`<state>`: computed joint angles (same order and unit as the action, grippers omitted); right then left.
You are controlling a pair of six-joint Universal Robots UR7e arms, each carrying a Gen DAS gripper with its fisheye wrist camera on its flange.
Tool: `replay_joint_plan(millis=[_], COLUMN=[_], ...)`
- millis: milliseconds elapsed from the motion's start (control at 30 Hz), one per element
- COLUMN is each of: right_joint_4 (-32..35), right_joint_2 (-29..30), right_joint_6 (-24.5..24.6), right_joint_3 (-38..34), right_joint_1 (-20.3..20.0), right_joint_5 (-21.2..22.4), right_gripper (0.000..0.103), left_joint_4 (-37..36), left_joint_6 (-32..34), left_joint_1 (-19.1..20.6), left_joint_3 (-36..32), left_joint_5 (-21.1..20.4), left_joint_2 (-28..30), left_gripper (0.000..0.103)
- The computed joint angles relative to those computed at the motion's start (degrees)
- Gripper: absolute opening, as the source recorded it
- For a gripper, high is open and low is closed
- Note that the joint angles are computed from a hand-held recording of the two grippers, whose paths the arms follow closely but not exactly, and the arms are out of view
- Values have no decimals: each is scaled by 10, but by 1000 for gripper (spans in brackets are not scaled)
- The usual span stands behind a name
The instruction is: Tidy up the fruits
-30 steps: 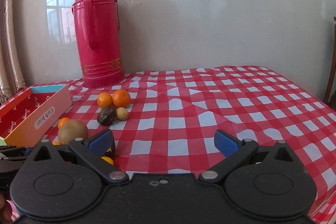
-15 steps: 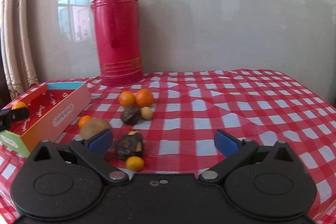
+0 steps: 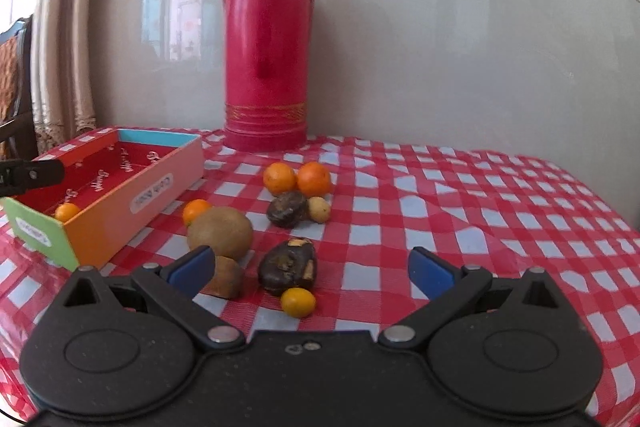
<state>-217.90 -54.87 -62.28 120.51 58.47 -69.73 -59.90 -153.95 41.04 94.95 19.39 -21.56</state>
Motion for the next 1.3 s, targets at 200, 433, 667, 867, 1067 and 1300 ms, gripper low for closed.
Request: replay_joint_plan(millis=[200,433,667,867,1067,1300], right_joint_4=[-10,3,18,25,22,30], right_joint_2=[2,-7,1,23,50,67], right_joint_6=[-46,-25,-16,-34,-18,14], right_joint_3=[23,33,26,15,-10,-37], right_joint_1=[1,-1,12,34,54,67], right_joint_5=[6,26,-3,-45,-92,-136], right_gripper=[97,97,76,49,38,19], left_joint_4=[-13,-13,-47,-44,-54,-47], left_joint_6=[21,19,19,20,18,2], left_joint_1=[-19,-36,-34,-26,-20,-13], left_joint_3=[4,25,57,64,80,88], left_joint_5=[-23,-65,-86,-79,-76,-71], left_joint_2=[7,2,-14,-22,-35,-45], left_gripper=[97,99,99,99,99,99])
